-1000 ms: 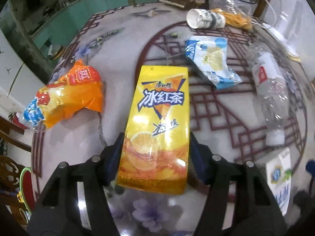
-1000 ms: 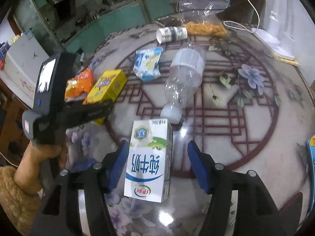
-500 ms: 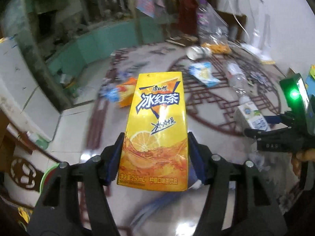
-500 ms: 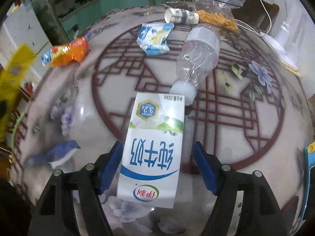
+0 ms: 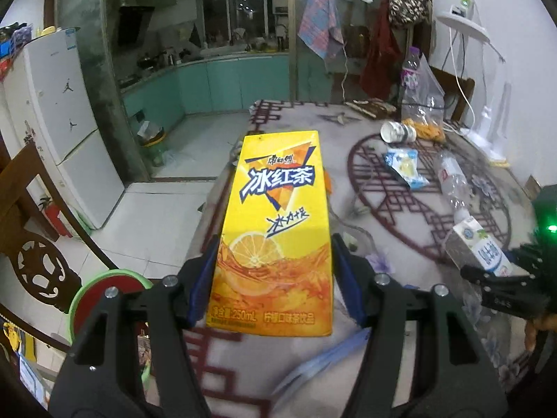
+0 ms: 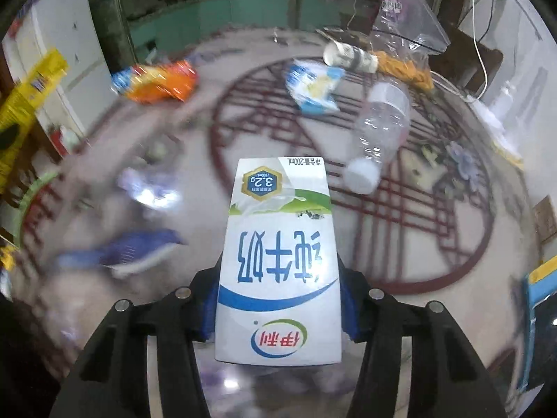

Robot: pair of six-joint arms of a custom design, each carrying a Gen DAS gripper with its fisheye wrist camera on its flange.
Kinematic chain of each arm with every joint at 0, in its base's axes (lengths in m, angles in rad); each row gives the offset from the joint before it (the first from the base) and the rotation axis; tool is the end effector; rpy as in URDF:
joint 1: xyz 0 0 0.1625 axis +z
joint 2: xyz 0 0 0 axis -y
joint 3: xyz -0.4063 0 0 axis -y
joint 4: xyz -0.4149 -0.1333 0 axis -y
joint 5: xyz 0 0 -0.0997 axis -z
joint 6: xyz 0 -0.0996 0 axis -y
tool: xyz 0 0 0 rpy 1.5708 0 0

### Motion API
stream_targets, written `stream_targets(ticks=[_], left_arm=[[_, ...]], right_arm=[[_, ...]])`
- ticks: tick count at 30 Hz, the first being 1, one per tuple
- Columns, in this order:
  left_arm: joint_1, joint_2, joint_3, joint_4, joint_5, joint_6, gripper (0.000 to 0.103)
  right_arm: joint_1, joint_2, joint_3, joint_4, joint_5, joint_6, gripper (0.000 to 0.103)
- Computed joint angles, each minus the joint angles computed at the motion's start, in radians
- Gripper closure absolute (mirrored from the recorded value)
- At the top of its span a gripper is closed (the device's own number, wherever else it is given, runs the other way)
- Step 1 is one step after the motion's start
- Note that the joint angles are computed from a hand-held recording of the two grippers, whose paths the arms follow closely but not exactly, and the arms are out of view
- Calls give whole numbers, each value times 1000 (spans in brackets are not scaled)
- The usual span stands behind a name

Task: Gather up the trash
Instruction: 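Carry the iced-tea carton and milk carton toward the red bin with both tools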

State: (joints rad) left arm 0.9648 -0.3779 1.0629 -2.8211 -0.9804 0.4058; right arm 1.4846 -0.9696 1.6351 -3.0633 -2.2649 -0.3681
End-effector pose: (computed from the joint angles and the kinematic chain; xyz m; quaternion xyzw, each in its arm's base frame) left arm -0.3162 -0.7876 0.0335 0.3743 0.8430 -0.2934 0.2513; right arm 0.0108 -0.6835 0.2629 -0.0143 -0.8718 0.2980 0.3886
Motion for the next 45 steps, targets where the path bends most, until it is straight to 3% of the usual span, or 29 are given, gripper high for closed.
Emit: stream_targets(ticks=[4, 12, 25, 45], left_arm=[[16, -24, 10, 4, -17, -35, 43], [35, -46, 23, -13, -15, -53, 43], [50, -83, 59, -35, -18, -60, 44], [83, -119, 77, -44, -3, -86, 44]], right_arm=[[31, -7, 39, -12, 82, 85, 52], [100, 16, 30, -28, 194, 149, 52], [172, 49, -14, -53, 234, 132, 52], [195, 133, -108, -2, 269, 116, 52]])
